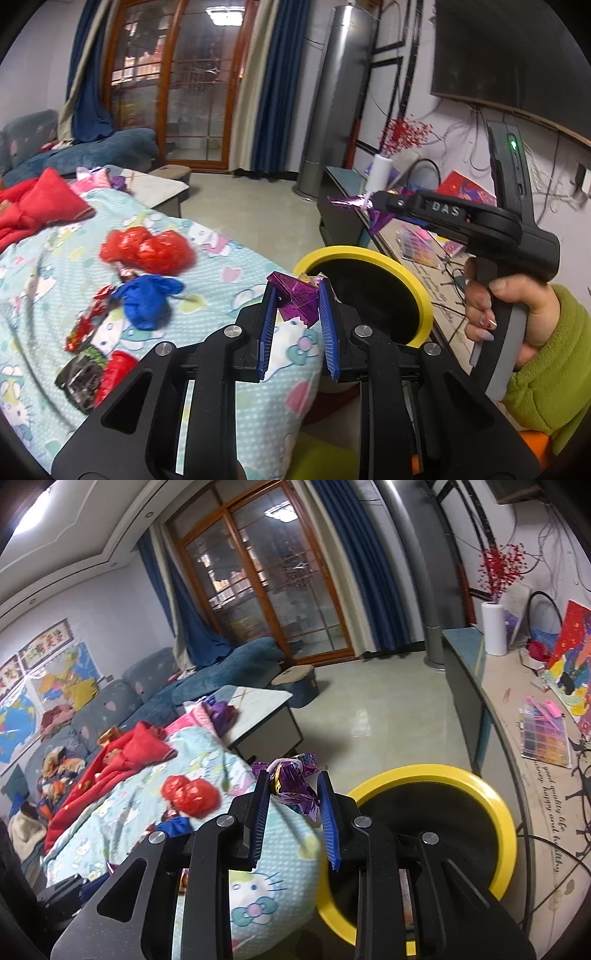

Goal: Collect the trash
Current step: 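Carry the purple wrappers over the yellow bin with both tools, then open both tools to drop the purple wrappers into the bin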

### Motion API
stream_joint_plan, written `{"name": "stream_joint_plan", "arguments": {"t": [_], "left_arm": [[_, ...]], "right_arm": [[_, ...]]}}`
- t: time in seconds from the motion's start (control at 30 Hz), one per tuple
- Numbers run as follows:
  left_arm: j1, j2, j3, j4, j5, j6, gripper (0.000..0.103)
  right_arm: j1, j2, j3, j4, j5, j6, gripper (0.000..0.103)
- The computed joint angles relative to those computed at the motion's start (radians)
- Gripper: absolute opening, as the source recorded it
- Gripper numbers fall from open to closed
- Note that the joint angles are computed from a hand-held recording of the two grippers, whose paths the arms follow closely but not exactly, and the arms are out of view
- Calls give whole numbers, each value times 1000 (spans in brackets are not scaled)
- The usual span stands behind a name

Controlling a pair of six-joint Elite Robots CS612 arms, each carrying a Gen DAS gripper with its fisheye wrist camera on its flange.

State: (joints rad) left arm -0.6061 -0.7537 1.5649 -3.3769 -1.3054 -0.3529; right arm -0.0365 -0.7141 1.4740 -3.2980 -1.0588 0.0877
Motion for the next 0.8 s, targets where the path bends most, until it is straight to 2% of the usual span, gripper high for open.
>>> {"name": "stream_joint_plan", "arguments": {"t": [0.8], "left_arm": [[-8,93,-178,121,-91,101,17]], "right_arm": [[-47,32,-24,50,-101,101,25]]}}
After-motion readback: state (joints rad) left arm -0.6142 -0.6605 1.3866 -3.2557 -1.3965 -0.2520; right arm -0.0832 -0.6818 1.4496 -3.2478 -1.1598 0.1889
